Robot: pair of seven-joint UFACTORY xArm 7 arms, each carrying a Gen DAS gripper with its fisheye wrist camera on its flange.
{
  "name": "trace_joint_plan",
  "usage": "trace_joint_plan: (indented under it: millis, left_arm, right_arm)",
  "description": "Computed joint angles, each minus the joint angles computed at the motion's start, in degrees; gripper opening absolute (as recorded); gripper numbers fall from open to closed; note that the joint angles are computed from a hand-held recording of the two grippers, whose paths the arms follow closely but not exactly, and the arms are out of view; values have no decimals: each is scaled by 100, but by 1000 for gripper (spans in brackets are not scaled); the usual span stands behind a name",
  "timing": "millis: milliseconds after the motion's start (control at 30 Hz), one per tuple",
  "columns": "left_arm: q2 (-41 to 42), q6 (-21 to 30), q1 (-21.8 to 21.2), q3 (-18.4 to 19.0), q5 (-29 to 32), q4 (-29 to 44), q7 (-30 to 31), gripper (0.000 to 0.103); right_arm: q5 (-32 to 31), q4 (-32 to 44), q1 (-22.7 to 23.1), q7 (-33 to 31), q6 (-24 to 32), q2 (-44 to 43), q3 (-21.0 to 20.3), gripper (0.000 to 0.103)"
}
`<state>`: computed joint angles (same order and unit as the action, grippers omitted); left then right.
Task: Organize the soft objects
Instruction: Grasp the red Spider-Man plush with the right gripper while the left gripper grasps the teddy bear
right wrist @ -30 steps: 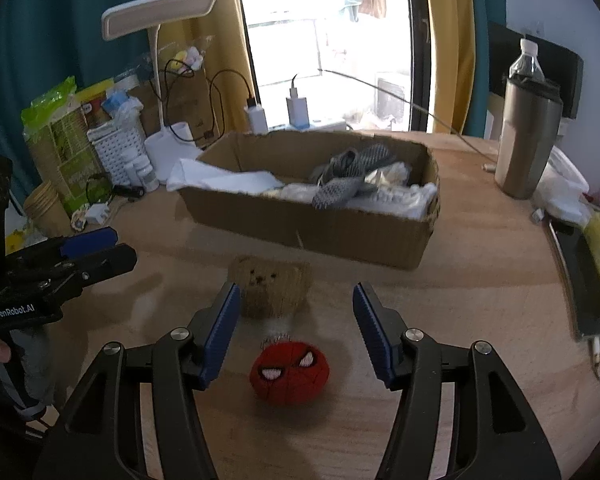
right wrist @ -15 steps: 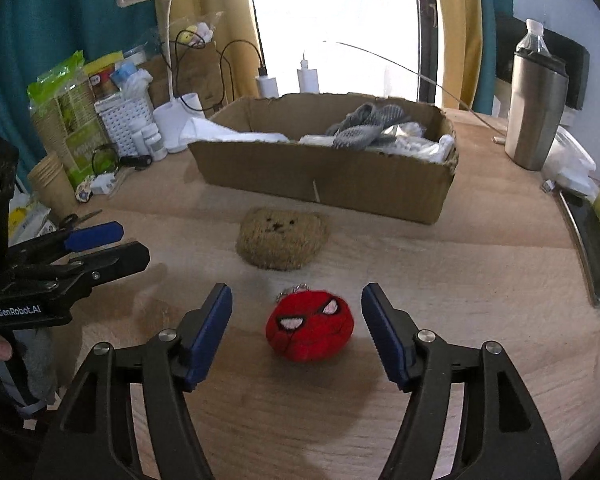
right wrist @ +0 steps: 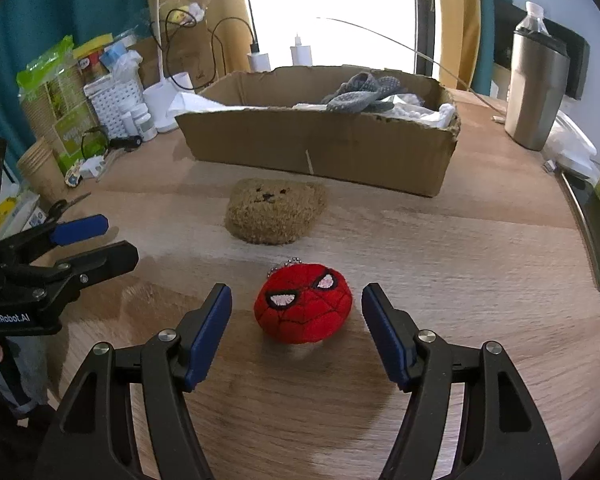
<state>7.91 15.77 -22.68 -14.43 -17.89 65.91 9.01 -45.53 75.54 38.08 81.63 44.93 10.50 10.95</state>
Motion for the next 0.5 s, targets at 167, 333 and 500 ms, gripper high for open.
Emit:
trace_joint_plan:
  millis: [167,333,500]
  left_arm:
    - [60,47,-77,56,278,106,-230,90]
    - [148,108,-156,101,597,209,-531,90]
    - [245,174,-236,121,908,342,-766,90]
  right_arm:
    - [118,62,-21,-180,45,82,-17,63]
    - [171,-146,-69,-157,-167,-7,-50,52]
    - [69,-327,-135,-3,-309,-143,-44,51]
